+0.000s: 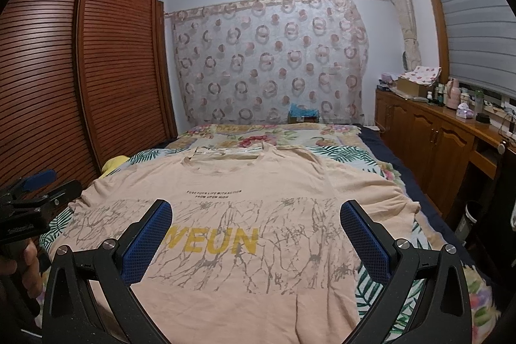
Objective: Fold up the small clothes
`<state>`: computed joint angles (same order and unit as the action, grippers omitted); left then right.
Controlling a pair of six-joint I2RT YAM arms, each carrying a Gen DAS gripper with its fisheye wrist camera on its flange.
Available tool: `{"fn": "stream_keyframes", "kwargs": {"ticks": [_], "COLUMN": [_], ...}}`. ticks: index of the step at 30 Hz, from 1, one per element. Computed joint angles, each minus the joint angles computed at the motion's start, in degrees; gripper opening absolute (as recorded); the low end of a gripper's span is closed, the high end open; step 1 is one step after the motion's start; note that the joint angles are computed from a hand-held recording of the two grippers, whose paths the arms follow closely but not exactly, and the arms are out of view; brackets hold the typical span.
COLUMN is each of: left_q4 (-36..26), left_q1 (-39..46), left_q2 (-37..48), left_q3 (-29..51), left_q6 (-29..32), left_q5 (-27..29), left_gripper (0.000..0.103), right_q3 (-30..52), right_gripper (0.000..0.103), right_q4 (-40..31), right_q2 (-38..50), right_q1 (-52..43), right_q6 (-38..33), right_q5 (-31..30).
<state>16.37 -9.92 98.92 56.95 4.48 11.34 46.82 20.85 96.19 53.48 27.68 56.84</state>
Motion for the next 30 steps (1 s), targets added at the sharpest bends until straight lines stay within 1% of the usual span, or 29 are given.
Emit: {"fn": "stream_keyframes", "kwargs": {"ticks": [1, 2, 4, 7, 8, 11, 12, 14, 15, 16, 19, 20, 22, 23, 24, 25, 26, 27, 29, 30], "left_q4": [-0.9, -1.97, -3.73, -5.14, -6.58, -10.44, -12.01, -17.44, -18.04, -20.05, -24.7, -24.75, -29.29, -31.78, -33.28, -36.18, -38.53, -40.7, -48.14, -52.36], "left_q1": [0.46, 0.9, 2.27, 4.92, 5.8, 8.17, 9.23, 11.26, 11.78, 12.67, 14.64, 15.1, 16.44, 17.04, 17.3, 17.77, 18.22, 18.52, 18.91, 19.15], "left_q2": [0.66, 1.31, 2.56, 5.0, 6.22, 9.63, 11.17, 15.64, 16.44, 18.66, 24.36, 24.81, 29.02, 31.1, 32.1, 34.46, 36.45, 38.15, 43.69, 46.81], "left_q3": [0.97, 2.2, 4.61, 7.47, 9.47, 14.67, 16.73, 23.84, 24.56, 27.77, 35.86, 35.95, 42.62, 46.07, 47.73, 51.71, 54.97, 57.82, 67.69, 73.16], "left_q6": [0.53, 1.11, 1.89, 3.44, 4.35, 6.43, 7.25, 9.17, 9.65, 10.28, 10.78, 10.84, 10.68, 10.52, 10.4, 10.42, 10.52, 10.6, 10.37, 10.11], "left_q5": [-0.06, -0.3, 0.14, 1.73, 1.98, 3.26, 4.08, 5.18, 5.44, 5.71, 5.26, 5.41, 6.34, 6.9, 7.29, 7.85, 8.34, 8.68, 9.07, 9.57], "left_gripper": [0.103, 0.103, 0.103, 0.103, 0.103, 0.103, 0.103, 0.103, 0.103, 0.103, 0.103, 0.103, 0.103, 0.101, 0.1, 0.096, 0.089, 0.086, 0.074, 0.071], "right_q3": [0.52, 1.36, 2.43, 4.38, 3.99, 6.77, 6.73, 7.87, 8.75, 9.0, 10.21, 10.9, 12.07, 12.87, 13.82, 15.01, 15.74, 16.72, 18.97, 19.07], "right_gripper": [0.103, 0.103, 0.103, 0.103, 0.103, 0.103, 0.103, 0.103, 0.103, 0.103, 0.103, 0.103, 0.103, 0.103, 0.103, 0.103, 0.103, 0.103, 0.103, 0.103], "right_q4": [-0.03, -0.84, -0.68, -0.51, -0.07, -0.49, -0.26, -0.26, -0.86, -1.36, -4.74, -6.06, -8.52, -9.68, -10.76, -11.88, -12.7, -13.23, -14.34, -14.46], "right_q2": [-0.05, 0.25, 0.27, 0.62, 0.32, 1.92, 2.1, 2.81, 3.22, 3.15, 2.33, 2.09, 1.48, 1.42, 1.56, 1.85, 1.98, 2.5, 3.84, 3.92], "right_q1": [-0.34, -0.52, -1.32, -3.5, -4.4, -7.13, -7.42, -8.92, -9.8, -10.59, -13.73, -14.96, -17.32, -18.26, -19.41, -20.45, -21.45, -21.82, -22.5, -22.97], "right_q6": [-1.01, -1.11, -2.79, -4.74, -5.14, -7.7, -7.99, -9.92, -10.53, -10.86, -11.55, -12.03, -13.4, -13.93, -14.63, -15.39, -16.32, -17.01, -18.27, -18.61], "right_q5": [-0.98, -0.35, -2.3, -7.74, -9.22, -14.59, -15.4, -18.16, -19.86, -21.44, -27.97, -30.13, -33.96, -35.45, -37.14, -38.5, -39.5, -39.73, -40.48, -41.22]}}
